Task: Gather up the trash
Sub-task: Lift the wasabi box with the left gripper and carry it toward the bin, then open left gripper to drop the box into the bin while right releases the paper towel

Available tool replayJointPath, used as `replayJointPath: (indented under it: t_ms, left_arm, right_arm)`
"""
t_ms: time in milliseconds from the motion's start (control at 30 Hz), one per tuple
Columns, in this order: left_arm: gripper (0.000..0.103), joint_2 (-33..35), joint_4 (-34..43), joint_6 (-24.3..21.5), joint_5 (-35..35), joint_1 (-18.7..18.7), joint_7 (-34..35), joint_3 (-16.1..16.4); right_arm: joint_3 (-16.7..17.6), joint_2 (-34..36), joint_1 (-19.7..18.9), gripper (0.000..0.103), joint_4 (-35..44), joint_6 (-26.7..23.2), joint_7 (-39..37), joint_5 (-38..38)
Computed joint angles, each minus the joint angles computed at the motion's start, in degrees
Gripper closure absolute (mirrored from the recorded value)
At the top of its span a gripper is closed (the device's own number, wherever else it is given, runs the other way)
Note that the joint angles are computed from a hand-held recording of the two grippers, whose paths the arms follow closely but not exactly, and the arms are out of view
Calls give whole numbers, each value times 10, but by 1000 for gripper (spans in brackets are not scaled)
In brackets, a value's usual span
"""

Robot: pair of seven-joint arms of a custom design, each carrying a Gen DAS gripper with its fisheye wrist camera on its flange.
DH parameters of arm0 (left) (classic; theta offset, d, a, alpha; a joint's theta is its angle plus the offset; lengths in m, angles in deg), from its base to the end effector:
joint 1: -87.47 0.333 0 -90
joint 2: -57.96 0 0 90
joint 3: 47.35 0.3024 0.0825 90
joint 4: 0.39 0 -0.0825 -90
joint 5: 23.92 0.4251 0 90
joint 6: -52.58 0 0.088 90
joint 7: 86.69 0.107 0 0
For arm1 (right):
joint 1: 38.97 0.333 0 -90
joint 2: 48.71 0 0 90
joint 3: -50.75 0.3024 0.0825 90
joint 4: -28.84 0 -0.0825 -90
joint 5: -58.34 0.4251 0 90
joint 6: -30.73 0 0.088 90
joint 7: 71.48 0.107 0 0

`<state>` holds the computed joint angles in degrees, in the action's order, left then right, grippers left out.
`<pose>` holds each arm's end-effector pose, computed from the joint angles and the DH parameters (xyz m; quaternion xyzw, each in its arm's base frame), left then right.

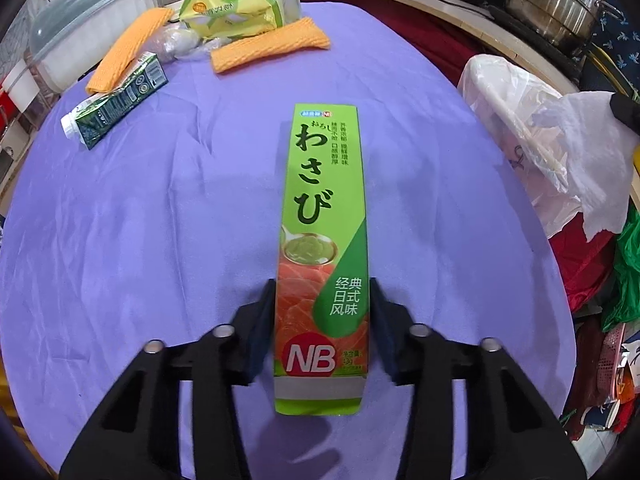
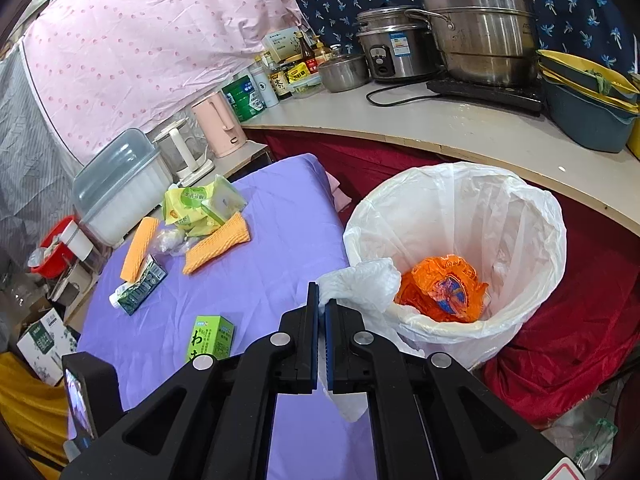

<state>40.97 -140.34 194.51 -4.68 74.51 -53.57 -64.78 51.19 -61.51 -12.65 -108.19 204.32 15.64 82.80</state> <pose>0.4403 -0.2594 0.4046 -0.7629 0.6065 -0.1460 0.1696 0.5016 0.2180 0.4668 -0.6767 0.6031 -0.1317 0.4014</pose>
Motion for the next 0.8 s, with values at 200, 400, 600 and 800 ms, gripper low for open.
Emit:
replayJointPath:
  t_ms: [200,400,600,800]
  left_arm:
    - [66,4,11,5,0,-2,8,-2]
    - [66,5,40,15,18,-4,13,-7]
    - [66,61,126,35,60,-7,40,-15]
    - [66,168,251,28,103,-35,81,-7]
  right_arm:
    - [-3,-3,-1,100,-7,0,-3,4]
    - [-16,-5,1,100,-5,6,-17,19]
    - [-44,5,2,100,20,12,-52,45]
    - [-58,43,-15,100,72,1,-116,110]
